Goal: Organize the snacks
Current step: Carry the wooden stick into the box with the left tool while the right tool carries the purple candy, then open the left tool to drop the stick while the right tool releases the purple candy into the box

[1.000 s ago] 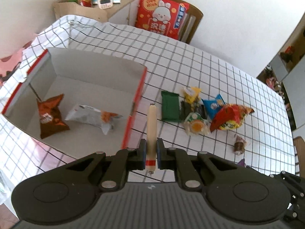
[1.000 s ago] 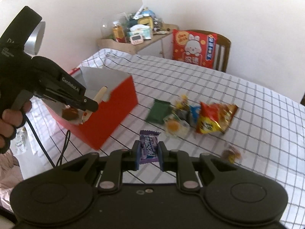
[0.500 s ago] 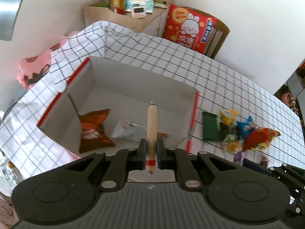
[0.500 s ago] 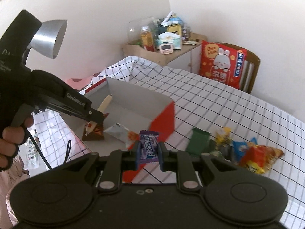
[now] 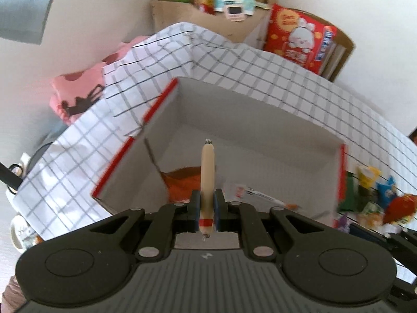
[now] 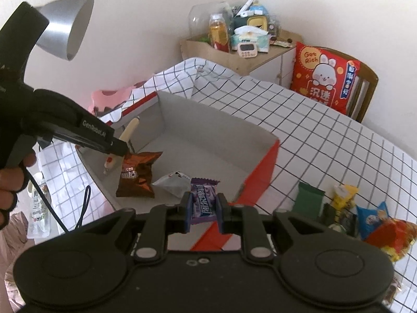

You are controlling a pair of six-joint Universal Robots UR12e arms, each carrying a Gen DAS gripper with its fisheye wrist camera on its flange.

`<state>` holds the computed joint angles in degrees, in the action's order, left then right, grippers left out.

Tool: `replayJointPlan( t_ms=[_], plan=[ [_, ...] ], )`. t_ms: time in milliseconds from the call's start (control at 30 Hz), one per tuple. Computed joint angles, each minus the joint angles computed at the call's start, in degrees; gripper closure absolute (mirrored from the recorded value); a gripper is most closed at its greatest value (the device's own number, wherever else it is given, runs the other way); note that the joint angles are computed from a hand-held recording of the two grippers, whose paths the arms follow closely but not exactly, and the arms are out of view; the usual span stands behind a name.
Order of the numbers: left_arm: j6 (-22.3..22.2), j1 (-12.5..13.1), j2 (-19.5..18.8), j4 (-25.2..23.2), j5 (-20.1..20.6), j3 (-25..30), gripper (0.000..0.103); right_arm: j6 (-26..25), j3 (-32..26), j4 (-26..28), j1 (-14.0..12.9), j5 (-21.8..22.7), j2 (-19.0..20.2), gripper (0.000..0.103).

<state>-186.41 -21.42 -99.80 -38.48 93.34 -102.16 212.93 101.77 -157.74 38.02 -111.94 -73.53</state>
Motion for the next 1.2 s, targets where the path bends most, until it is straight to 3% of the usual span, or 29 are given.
replayJointPlan(
  t_ms=[333, 700, 1200],
  plan=[
    [0.5, 2.0, -3.1, -2.7, 2.9, 1.8, 0.093, -2.0, -4.2, 4.0, -0.7, 2.2, 3.8, 0.086],
    [1.5, 2.4, -4.4, -4.9, 3.6, 1.5, 0.093, -3.7, -7.4, 8.6, -1.1, 3.2, 6.5, 0.086],
    [1.1, 2.5, -3.3, -4.1, 2.4, 0.4, 0.092, -0.3, -6.1, 7.7, -1.5, 4.7, 5.5, 0.075]
  ],
)
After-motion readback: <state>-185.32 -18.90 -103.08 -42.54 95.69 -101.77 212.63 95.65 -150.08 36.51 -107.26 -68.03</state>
